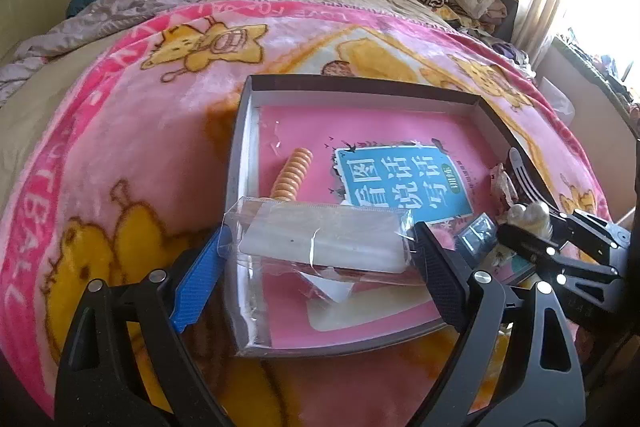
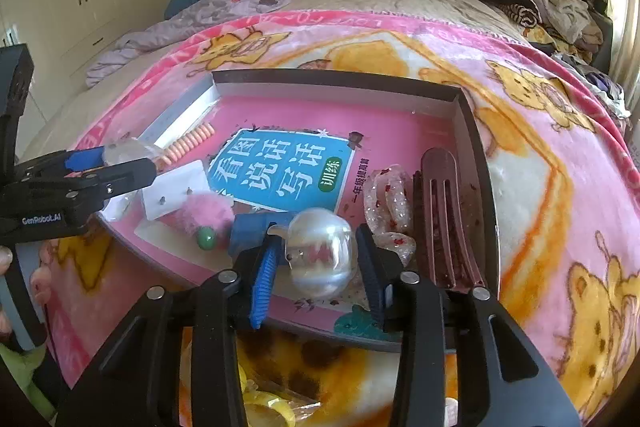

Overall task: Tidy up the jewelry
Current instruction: 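Lower the clear packet and pearl clip into the tray and open both grippers, then withdraw both grippers toward the yellow ring bag and white claw clip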

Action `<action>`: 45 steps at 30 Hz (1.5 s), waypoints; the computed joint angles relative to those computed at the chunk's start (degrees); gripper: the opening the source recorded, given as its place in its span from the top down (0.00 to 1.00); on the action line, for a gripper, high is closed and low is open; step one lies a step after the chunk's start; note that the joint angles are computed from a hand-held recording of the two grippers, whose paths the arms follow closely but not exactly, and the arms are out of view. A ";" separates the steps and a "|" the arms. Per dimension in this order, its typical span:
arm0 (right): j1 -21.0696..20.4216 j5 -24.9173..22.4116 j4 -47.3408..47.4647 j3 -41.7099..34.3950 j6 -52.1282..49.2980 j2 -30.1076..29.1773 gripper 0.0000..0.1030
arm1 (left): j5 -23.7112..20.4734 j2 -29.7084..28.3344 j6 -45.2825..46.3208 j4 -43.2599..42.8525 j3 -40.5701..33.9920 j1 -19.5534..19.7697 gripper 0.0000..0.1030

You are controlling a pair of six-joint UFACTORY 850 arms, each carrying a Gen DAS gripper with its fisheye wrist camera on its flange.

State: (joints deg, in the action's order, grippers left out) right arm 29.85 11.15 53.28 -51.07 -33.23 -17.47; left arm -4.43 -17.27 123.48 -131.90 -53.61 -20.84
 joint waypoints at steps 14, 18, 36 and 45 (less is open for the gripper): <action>1.11 3.13 -1.37 6.04 2.95 6.97 0.40 | 1.04 0.59 16.63 -16.57 0.65 -1.55 0.13; 1.38 4.21 0.62 8.34 1.96 9.45 0.37 | 0.70 2.12 23.66 -23.85 1.88 -1.96 0.13; 2.14 6.36 7.36 17.12 -1.79 18.31 0.34 | -1.42 9.57 30.42 -32.26 9.00 -5.15 0.12; 2.41 6.28 9.00 20.54 -2.78 20.15 0.34 | -1.08 10.30 29.18 -30.56 11.11 -7.72 0.12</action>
State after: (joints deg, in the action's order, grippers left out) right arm 32.26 17.43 62.29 -30.53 -36.01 2.68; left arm -5.51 -6.97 152.66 -162.46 -42.49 -28.56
